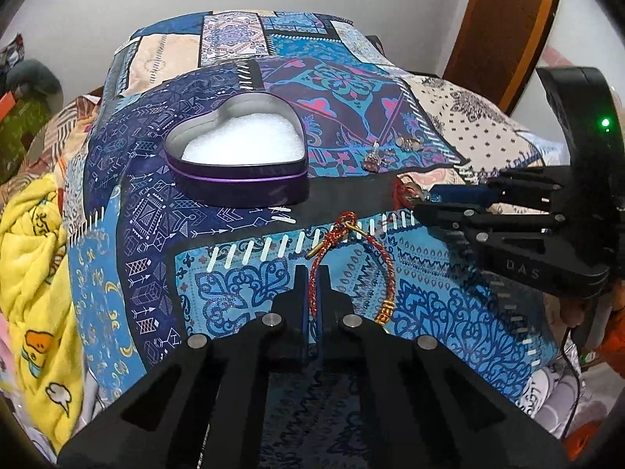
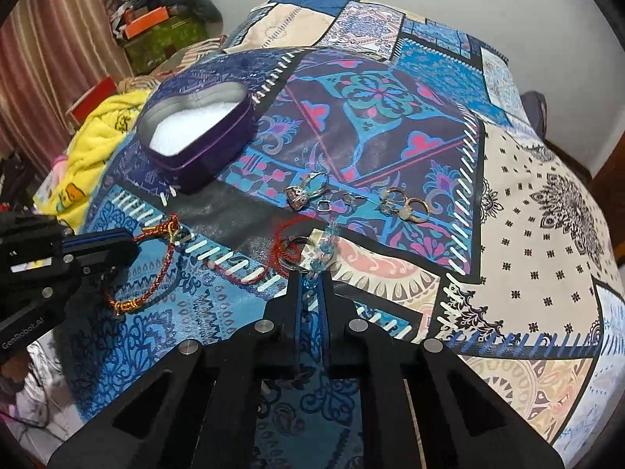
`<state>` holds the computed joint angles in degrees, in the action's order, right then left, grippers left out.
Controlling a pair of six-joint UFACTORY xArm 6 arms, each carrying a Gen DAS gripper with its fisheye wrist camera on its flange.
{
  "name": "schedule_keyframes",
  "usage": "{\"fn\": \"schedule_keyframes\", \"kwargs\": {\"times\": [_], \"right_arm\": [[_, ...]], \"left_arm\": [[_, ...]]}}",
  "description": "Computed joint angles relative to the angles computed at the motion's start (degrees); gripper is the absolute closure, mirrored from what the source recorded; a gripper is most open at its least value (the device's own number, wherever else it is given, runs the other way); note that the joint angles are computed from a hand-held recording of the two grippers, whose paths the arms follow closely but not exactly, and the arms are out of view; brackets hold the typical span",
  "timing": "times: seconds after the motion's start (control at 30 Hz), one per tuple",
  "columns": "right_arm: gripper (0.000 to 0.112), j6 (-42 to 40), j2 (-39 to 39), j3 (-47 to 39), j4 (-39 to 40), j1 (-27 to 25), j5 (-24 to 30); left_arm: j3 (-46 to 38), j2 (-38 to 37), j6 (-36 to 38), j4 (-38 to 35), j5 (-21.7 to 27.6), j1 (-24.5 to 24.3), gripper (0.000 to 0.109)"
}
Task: Organize jewelry
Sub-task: 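Lower the left tool to the red braided bracelet and grasp it, then carry the bracelet with the left tool into the heart tin and release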
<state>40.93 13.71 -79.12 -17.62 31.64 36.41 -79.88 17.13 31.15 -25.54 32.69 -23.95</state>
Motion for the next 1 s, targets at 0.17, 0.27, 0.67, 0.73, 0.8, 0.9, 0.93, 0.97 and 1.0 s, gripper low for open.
{"fn": "schedule_keyframes", "kwargs": {"times": [0.17, 0.27, 0.67, 0.73, 0.8, 0.9, 0.93, 0.97, 1.0], "right_arm": [[0.106, 3.20, -1.97, 1.22, -1.64, -0.18, -1.41], [0.106, 5.52, -3.18, 1.40, -5.03, 0.44, -1.13], [0.106, 8.92, -5.63, -1.05, -13.68, 1.26, -0.34], [0.106, 9.39, -5.54, -2.00, -14.77, 1.26, -0.58], [0.106, 9.88, -5.21, -3.27, -16.10, 1.29, -0.80], [0.106, 10.15, -4.45, -5.19, -17.18, 1.07, -1.51], [0.106, 10.40, -4.20, -5.77, -17.64, 1.05, -1.65], [0.106, 10.56, -3.98, -6.36, -18.16, 1.09, -1.90], [0.106, 10.62, -3.69, -6.91, -18.50, 1.06, -2.13]], "left_arm": [[-0.11, -0.44, -1.17, -1.76, -0.89, 0.08, 0.107], [0.62, -1.62, -0.69, -2.92, -2.53, -0.14, 0.107], [0.52, -4.74, 1.49, -6.01, -8.40, -0.04, 0.107], [0.05, -4.81, 1.94, -6.65, -9.49, 0.03, 0.107], [-0.58, -4.79, 2.43, -7.25, -10.60, 0.18, 0.107], [-1.56, -4.57, 3.05, -8.21, -11.74, 0.41, 0.107], [-1.72, -4.52, 3.09, -8.35, -12.12, 0.44, 0.107], [-1.97, -4.41, 3.03, -8.39, -12.48, 0.46, 0.107], [-2.40, -4.16, 3.09, -8.50, -12.77, 0.56, 0.107]]}}
